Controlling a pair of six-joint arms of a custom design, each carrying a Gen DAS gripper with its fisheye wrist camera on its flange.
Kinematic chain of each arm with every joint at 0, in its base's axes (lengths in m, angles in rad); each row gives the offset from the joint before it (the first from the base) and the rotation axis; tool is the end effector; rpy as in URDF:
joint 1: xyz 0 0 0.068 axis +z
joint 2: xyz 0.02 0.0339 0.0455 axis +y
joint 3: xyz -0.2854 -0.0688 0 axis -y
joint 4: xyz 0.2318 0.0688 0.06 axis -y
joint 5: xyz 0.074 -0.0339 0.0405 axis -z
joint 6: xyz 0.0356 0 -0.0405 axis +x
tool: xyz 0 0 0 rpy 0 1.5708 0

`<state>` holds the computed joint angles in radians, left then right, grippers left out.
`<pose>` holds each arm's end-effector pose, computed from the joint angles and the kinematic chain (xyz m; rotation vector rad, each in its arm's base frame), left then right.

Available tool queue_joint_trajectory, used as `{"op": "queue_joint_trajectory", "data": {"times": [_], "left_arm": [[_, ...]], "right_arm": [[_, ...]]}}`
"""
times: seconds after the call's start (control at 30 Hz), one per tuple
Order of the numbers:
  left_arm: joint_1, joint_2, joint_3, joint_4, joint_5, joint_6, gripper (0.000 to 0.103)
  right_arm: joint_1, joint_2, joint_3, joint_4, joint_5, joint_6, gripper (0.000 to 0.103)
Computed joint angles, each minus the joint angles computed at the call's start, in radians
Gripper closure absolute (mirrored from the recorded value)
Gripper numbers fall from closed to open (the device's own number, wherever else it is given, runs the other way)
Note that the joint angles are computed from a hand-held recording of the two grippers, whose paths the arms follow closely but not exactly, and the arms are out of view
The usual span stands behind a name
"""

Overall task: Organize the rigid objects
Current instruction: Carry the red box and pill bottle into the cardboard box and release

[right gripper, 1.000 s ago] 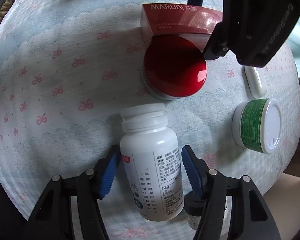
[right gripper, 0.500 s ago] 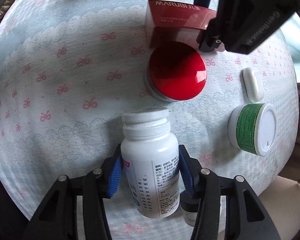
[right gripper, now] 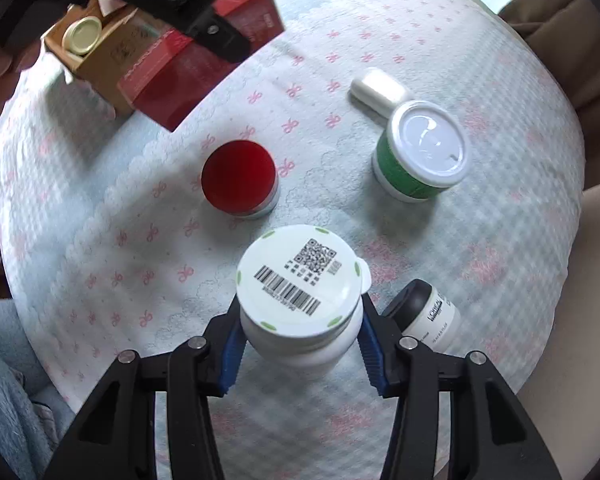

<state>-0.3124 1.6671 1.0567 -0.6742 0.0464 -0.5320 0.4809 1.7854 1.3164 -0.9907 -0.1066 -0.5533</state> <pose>0.2875 -0.0946 0.2088 -0.3071 2.8741 -0.2318 0.2880 0.1545 0.2324 -1.5022 2.6232 0.1551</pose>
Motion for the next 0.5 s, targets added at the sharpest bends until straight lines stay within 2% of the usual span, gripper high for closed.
{"op": "queue_joint_trajectory", "data": {"times": [0.2, 0.4, 0.5], "left_arm": [[-0.012, -0.176, 0.036, -0.127, -0.038, -0.036, 0.064], [0.011, -0.378, 0.102, -0.327, -0.081, -0.060, 0.064], [0.046, -0.457, 0.145, -0.422, -0.097, -0.046, 0.064]], "right_arm": [[-0.058, -0.063, 0.097, -0.107, -0.077, 0.128, 0.057], [-0.016, -0.114, 0.213, -0.197, -0.101, 0.238, 0.057], [0.018, -0.116, 0.317, -0.267, -0.117, 0.282, 0.057]]}}
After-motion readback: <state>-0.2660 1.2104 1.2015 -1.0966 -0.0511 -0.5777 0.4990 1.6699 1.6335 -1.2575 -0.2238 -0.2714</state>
